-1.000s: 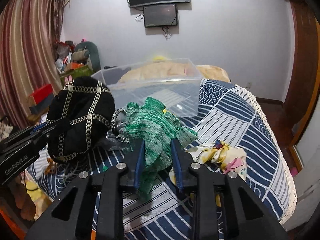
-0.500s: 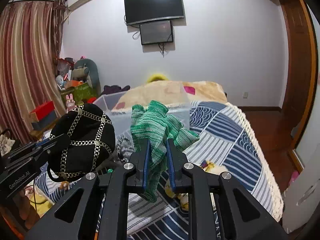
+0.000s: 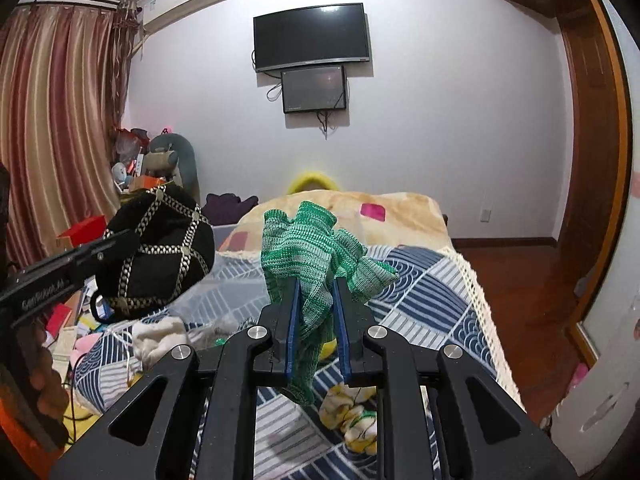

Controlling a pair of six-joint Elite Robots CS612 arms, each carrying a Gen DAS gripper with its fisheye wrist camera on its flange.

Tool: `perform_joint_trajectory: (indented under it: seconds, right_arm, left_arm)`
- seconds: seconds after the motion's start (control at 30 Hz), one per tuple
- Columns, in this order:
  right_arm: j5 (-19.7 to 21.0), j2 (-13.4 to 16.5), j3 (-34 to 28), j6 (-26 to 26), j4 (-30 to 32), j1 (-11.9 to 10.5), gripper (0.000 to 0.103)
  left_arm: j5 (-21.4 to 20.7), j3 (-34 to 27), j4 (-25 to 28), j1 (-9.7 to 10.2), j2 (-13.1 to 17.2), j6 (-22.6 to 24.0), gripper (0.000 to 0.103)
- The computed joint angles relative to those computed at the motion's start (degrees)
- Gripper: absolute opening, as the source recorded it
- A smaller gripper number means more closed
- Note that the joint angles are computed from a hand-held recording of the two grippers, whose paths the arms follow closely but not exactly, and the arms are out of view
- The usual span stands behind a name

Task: Organize soft objects
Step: 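Carry the green item into the clear box with the right tool while the left drops the black bag in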

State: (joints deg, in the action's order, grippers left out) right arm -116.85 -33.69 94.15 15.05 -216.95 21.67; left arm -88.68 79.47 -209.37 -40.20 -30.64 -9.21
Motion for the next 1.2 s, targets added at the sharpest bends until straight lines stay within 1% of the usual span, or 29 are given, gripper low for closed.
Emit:
perform_joint_trajectory:
  seconds: [0.17,0.33,0.47,0.63,0.73,0.83,0.87,0.97,1.07,1.13,1.2]
  right_arm:
    - [-0.4,0.0,-1.7,-1.3,0.7,-0.6,0.015]
    - [-0.9,0.4,-4.4,-2.9,2.3,-0.9,0.015]
    - [0.2,0.8,-6.7,-3.3,4.7,-1.4,0.015]
    - [1.1,1.8,-10.0,-3.1,10.6,-1.8,0.015]
    - [1.4,2.4,-11.2,-2.9,13.7,-2.0,0.015]
    - [3.6,2.6,-12.2,-1.8,17.3,-2.5,0.015]
    - [4.1,2.6,-12.2,-1.7,18.1,-2.6,0.015]
    - [5.6,2.7,-12.9,-1.5,21.1,-3.0,0.015]
    - [6.5,2.9,-13.7,-1.7,23.9,-3.1,0.015]
    - [7.1,3.0,-14.1,-1.9,25.6,-3.3,0.015]
    - [7.4,3.1,-14.6,-2.3,27.6,-3.4,0.015]
  left_arm:
    - [0.6,-3.2,2.6,0.53,0.7,0.1,0.011]
    - [1.5,-5.9,5.3,0.63,1.6,0.5,0.011]
    - [3.7,-8.6,7.6,0.52,2.9,1.4,0.011]
    - [4.9,-12.1,13.8,0.70,4.6,1.6,0.011]
    - [4.9,-13.7,16.6,0.81,5.3,2.0,0.011]
    - [4.8,-15.8,20.7,0.93,6.2,2.3,0.011]
    - [4.6,-16.7,22.9,1.01,6.5,2.2,0.011]
    - [3.1,-19.0,27.5,1.35,7.5,1.2,0.011]
    - [1.4,-20.4,31.0,1.70,8.0,0.5,0.011]
    - [1.3,-20.5,31.9,1.68,8.1,0.4,0.011]
    - [2.2,-20.3,32.0,1.53,8.0,1.1,0.011]
